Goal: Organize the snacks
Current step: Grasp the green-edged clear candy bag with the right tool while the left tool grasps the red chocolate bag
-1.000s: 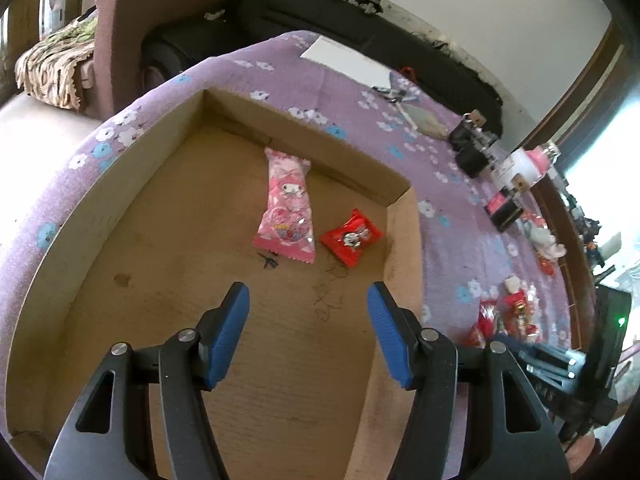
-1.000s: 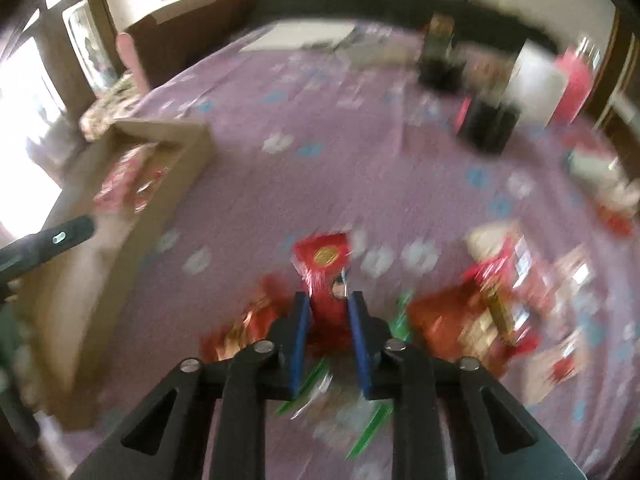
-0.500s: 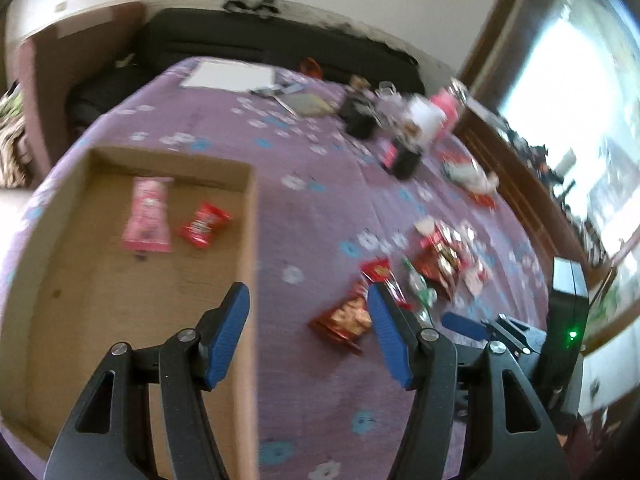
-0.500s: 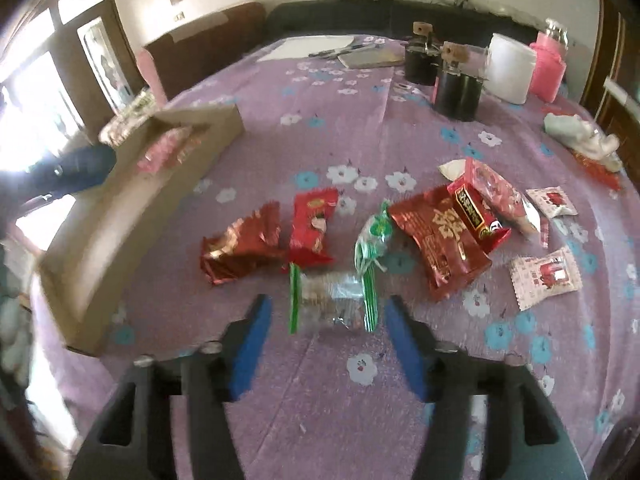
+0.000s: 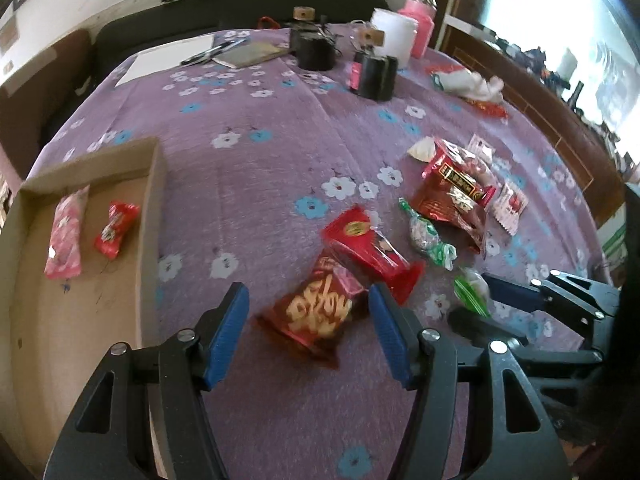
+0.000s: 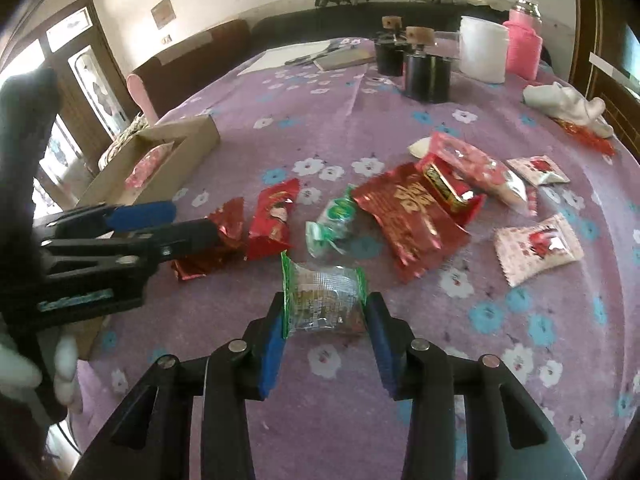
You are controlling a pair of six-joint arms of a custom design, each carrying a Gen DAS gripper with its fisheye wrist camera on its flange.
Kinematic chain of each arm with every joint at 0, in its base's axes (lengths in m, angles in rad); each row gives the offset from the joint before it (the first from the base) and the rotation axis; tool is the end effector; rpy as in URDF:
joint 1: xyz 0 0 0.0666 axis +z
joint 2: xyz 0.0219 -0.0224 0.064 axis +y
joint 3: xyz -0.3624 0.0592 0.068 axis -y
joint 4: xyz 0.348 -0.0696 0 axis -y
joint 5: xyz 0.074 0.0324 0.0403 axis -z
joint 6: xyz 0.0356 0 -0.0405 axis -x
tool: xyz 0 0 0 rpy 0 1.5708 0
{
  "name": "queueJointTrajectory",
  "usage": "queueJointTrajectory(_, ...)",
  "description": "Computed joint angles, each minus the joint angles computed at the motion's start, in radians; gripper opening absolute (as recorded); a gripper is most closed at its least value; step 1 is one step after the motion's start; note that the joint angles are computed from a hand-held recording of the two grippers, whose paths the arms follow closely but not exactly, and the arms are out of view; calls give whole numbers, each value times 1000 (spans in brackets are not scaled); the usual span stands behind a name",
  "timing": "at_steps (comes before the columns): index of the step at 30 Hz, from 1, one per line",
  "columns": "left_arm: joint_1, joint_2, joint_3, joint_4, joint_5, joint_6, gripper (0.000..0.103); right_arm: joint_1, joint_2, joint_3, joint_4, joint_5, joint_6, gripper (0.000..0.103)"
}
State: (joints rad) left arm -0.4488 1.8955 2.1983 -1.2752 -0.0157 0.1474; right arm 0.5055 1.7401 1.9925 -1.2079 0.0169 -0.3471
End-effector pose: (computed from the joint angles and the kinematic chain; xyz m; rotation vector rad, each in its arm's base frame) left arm 0.5368 -0.2583 0.4655 0.3778 2.5289 -0.2125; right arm 0.4817 0.2655 0.4737 -0.1954 2.5491 0.3162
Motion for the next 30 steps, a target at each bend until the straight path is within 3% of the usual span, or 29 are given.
queueJointTrajectory(6, -31, 61, 66, -57, -53, -58, 62, 2, -19, -29, 21, 7, 13, 40)
queueJointTrajectory(8, -33, 46, 38, -24, -63, -60, 60, 2, -23, -36, 27, 6, 13, 40)
queueJointTrajectory(9, -30, 44, 36, -22, -48, -51, 55, 1, -24, -38, 29, 6, 13, 40)
queueJointTrajectory(10, -24, 40, 31, -16, -25, -36, 40, 1, -23, -37, 29, 7, 14, 40)
queueJointTrajectory(11, -18, 35, 30, -18, -13, -22, 35, 1, -24, -38, 30, 8, 14, 40)
queueJointTrajectory(16, 5, -16, -18, 27, 30, 30, 35, 1, -38, -51, 33, 10, -2, 40)
queueJointTrajectory(23, 78, -140, -133, 86, 199, 121, 35, 1, -67, -53, 35, -15, -30, 40)
queueJointTrajectory(26, 124, -185, -160, 89, 222, 132, 35, 11, -67, -27, 23, -14, -27, 40)
queueJointTrajectory(30, 197, -213, -161, 74, 195, 135, 35, 28, -35, 64, -9, -31, -20, 40)
